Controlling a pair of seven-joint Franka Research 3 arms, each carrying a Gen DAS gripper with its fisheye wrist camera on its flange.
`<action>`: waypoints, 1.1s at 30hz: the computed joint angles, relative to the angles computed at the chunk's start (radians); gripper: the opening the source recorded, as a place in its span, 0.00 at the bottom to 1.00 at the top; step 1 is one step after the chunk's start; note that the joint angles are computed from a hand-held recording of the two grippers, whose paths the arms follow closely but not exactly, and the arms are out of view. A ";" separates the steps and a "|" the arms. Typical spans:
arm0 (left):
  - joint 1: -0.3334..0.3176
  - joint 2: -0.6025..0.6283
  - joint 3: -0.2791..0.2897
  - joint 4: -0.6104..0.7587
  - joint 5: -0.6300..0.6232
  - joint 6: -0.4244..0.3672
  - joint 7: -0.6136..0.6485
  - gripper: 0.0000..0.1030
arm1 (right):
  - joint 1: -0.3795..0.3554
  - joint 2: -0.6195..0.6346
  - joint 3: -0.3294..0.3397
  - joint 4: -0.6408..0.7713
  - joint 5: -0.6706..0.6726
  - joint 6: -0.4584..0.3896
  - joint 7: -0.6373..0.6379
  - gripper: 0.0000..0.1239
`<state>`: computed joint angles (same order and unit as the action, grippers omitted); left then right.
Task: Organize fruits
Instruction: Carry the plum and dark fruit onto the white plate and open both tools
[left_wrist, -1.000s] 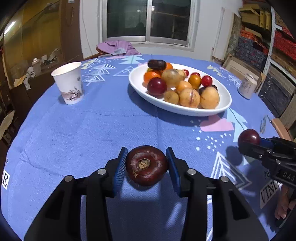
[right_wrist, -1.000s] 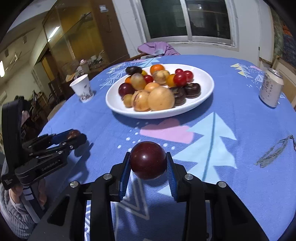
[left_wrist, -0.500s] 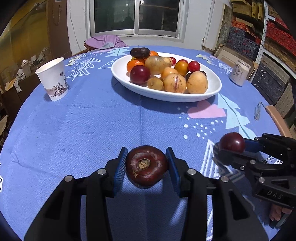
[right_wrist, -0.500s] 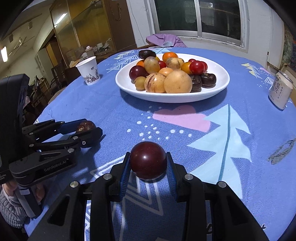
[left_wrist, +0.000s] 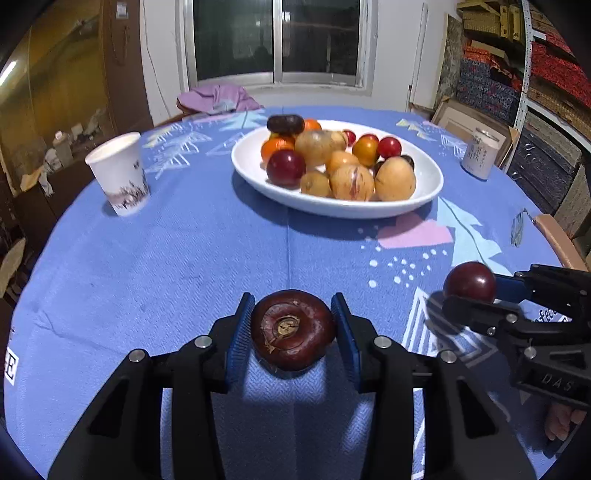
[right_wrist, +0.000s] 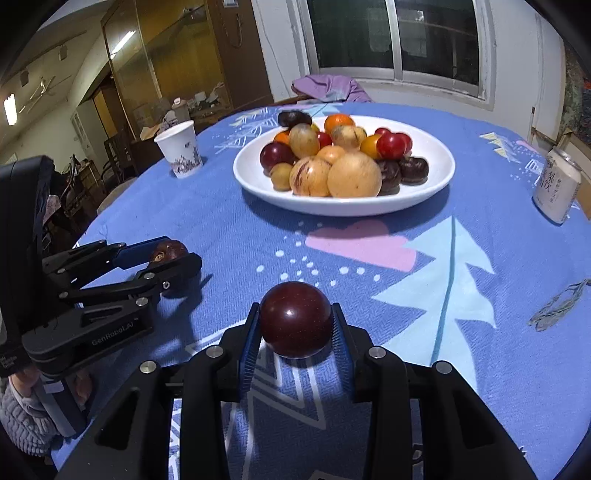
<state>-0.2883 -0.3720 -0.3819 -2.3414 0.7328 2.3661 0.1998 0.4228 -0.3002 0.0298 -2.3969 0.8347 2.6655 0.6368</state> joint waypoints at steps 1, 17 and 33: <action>0.009 -0.001 -0.018 0.010 0.029 -0.025 -0.018 0.41 | 0.003 -0.004 -0.003 0.000 0.012 0.007 -0.008 0.30; 0.052 0.159 0.009 0.271 0.244 -0.113 -0.034 0.41 | -0.063 0.146 -0.003 0.270 0.019 0.027 0.096 0.30; 0.027 0.403 0.142 0.451 0.254 0.002 0.003 0.42 | -0.104 0.464 0.079 0.598 -0.215 0.031 0.366 0.31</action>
